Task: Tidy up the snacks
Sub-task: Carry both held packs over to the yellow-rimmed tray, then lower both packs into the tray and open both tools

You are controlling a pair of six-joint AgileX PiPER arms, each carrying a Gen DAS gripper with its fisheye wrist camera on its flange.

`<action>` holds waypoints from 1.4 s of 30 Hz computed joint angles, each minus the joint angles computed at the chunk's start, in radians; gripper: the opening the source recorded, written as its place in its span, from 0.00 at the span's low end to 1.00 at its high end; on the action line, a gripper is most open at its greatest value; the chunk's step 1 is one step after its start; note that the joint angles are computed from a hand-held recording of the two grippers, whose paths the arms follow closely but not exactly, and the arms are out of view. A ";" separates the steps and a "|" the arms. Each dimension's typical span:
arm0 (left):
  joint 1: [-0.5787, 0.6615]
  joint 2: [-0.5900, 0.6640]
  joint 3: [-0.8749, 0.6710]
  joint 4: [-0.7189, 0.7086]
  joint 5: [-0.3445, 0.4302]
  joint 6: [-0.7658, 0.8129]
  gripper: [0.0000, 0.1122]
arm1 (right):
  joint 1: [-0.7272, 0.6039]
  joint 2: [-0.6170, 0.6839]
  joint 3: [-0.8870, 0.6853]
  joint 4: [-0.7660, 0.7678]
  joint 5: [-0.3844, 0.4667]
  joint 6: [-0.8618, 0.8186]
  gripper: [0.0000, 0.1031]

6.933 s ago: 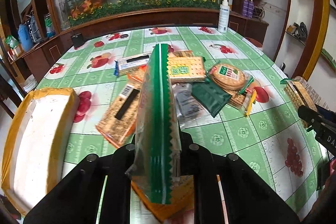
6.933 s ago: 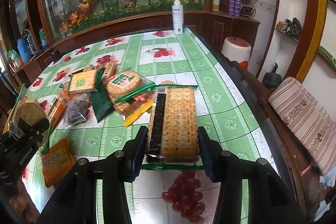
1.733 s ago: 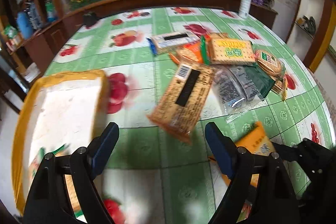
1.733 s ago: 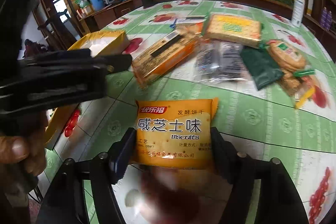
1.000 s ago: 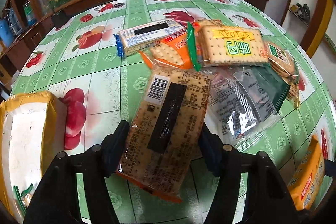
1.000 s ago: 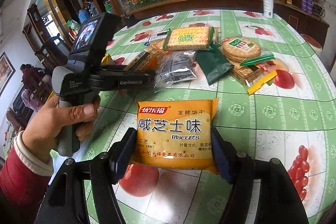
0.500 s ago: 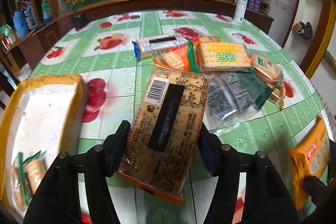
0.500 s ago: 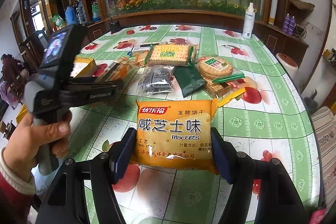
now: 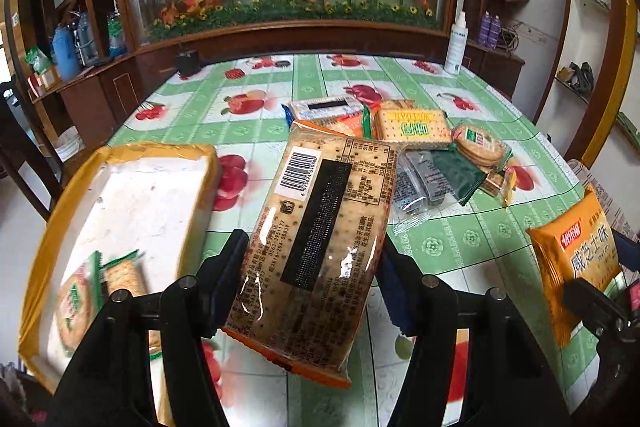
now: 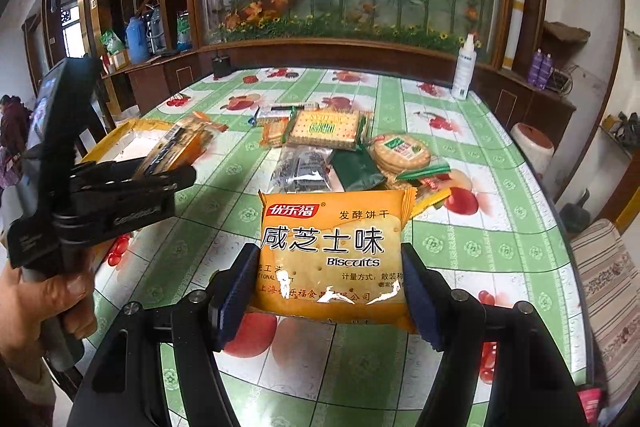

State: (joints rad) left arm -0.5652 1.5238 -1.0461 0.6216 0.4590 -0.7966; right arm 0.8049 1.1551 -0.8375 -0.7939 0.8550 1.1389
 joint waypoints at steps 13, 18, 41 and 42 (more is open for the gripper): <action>0.021 -0.132 0.083 0.106 0.021 -0.097 0.54 | 0.150 0.042 -0.086 -0.104 0.122 0.070 0.68; 0.092 -0.169 0.116 0.065 -0.011 -0.051 0.54 | 0.146 0.082 -0.120 -0.092 0.090 0.051 0.68; 0.605 -0.020 0.047 -0.555 -0.087 0.612 0.54 | -0.063 0.837 -0.906 0.645 -0.245 -0.689 0.68; 0.614 -0.004 0.030 -0.579 -0.079 0.634 0.54 | -0.063 0.861 -0.937 0.654 -0.235 -0.700 0.68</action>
State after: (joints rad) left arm 0.0489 1.5199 -1.0161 0.0428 0.3797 -0.1621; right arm 0.7423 2.0162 -1.7744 -0.1395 0.6205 0.4391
